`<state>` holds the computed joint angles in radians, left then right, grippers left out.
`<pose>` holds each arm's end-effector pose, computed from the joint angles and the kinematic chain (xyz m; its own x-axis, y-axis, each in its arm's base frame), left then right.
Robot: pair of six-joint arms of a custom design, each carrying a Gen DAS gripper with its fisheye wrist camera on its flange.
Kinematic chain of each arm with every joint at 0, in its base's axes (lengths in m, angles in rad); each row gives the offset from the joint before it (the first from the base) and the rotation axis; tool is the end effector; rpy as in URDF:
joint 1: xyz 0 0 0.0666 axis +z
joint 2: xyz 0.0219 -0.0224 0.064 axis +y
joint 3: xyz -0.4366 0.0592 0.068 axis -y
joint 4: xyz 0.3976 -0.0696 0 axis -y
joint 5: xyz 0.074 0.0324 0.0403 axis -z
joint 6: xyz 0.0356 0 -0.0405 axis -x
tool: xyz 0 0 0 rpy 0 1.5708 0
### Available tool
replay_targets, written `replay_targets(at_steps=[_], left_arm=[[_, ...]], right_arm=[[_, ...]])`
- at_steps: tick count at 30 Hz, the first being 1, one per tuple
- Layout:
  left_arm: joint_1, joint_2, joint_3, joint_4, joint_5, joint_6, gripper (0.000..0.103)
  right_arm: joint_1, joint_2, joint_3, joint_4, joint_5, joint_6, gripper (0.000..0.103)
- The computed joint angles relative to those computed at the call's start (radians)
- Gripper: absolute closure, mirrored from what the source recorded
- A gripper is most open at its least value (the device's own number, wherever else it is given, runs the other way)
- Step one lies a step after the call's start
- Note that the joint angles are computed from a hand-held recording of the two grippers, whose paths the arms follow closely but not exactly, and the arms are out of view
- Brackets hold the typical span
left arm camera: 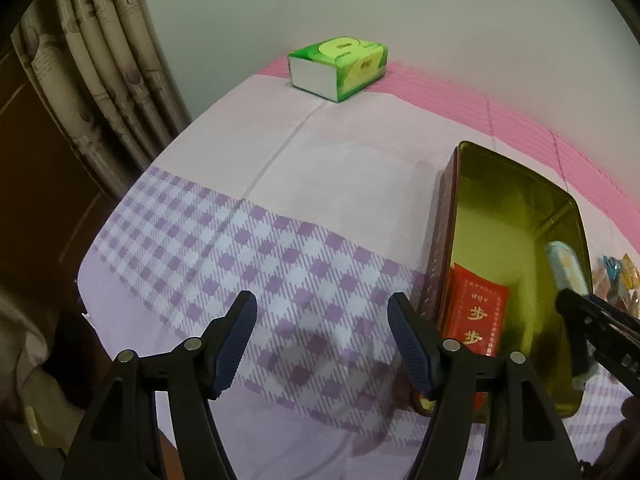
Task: Organize snacks
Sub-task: 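Lower the cracker pack into the tin beside the red packet, open right gripper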
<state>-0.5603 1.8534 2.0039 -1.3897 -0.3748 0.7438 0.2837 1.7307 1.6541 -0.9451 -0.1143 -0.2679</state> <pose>0.5461 -0.3277 0.4892 -0.8559 -0.2068 -0.4739 -0.2527 0.9669 0.0343 0.5864 0.1748 0.4270 -0.8784 0.0178 -0.4775 -0.1065 0.9669 0.2320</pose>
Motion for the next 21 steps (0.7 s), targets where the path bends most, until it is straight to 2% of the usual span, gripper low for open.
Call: replay_targets(at_steps=[7, 15, 21], left_arm=[[0.002, -0.008, -0.018, -0.002, 0.014, 0.018, 0.033], [0.006, -0.011, -0.023, 0.01, 0.025, 0.016, 0.032], [0.008, -0.01, -0.022, 0.008, 0.033, 0.025, 0.032]], right_arm=[[0.025, 0.027, 0.011, -0.012, 0.04, 0.011, 0.056], [0.034, 0.063, 0.037, -0.05, 0.045, -0.004, 0.056], [0.043, 0.063, 0.031, -0.05, 0.042, 0.016, 0.055]])
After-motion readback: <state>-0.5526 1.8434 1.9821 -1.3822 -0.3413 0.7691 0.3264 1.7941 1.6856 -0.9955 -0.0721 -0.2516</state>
